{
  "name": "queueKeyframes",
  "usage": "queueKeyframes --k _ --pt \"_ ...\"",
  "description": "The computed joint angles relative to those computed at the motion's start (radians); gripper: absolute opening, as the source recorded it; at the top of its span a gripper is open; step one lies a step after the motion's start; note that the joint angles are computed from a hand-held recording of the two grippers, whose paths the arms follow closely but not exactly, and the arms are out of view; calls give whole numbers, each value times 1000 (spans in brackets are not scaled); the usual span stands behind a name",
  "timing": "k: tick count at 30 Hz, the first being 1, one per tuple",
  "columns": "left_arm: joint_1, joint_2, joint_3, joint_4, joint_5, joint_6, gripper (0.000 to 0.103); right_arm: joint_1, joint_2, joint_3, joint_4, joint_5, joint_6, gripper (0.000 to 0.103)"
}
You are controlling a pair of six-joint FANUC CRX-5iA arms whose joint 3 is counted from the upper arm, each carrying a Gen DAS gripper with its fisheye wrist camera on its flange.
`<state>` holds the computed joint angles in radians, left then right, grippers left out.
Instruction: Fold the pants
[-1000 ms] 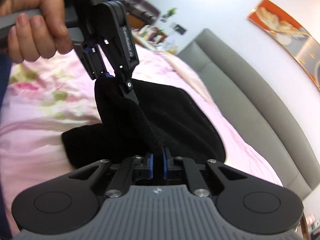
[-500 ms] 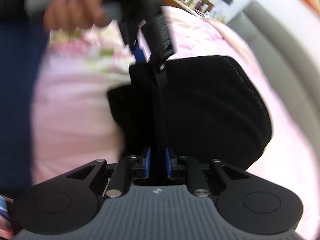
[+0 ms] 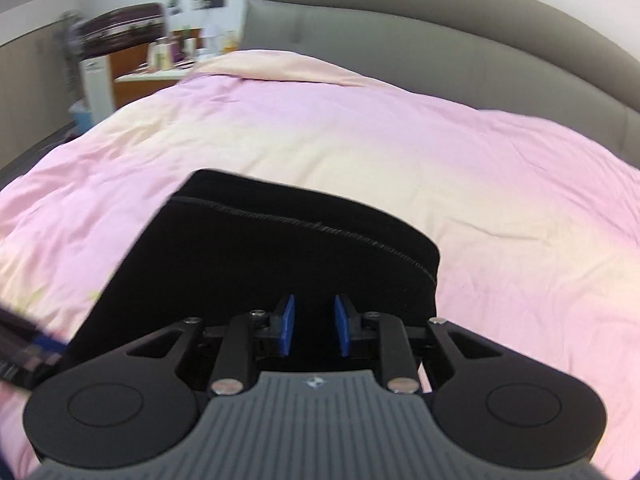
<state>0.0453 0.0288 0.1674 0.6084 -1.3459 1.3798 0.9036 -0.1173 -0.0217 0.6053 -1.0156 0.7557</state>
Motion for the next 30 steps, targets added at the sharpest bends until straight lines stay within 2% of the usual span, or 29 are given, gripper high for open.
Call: queueKeyframes --k 3,6,9,15,18,20,23,26,28,30 --pt "-1 1 -4 2 10 -4 61 -53 55 33 -23 59 23 27" --pt "-6 5 3 -10 13 -8 61 -78 146 126 -96 15 99 34" --pt "-11 9 10 -25 11 -10 61 -92 218 177 -125 -3 155 34" --pt "1 15 -2 -1 0 -21 65 -121 220 223 -201 15 110 34" --pt "-2 11 2 -9 -3 -26 65 -115 153 176 -231 140 25 25" --pt "-6 11 6 -15 -2 -28 65 -93 147 176 -234 172 26 25" --pt "-5 10 4 -19 -1 -19 65 -57 203 238 -246 130 108 25" --pt "-11 14 18 -51 1 -4 65 -37 279 302 -266 39 162 24" --pt "-12 14 20 -64 6 2 65 -24 297 290 -234 44 182 24" --pt "3 15 2 -32 4 3 67 -19 302 304 -222 31 176 24"
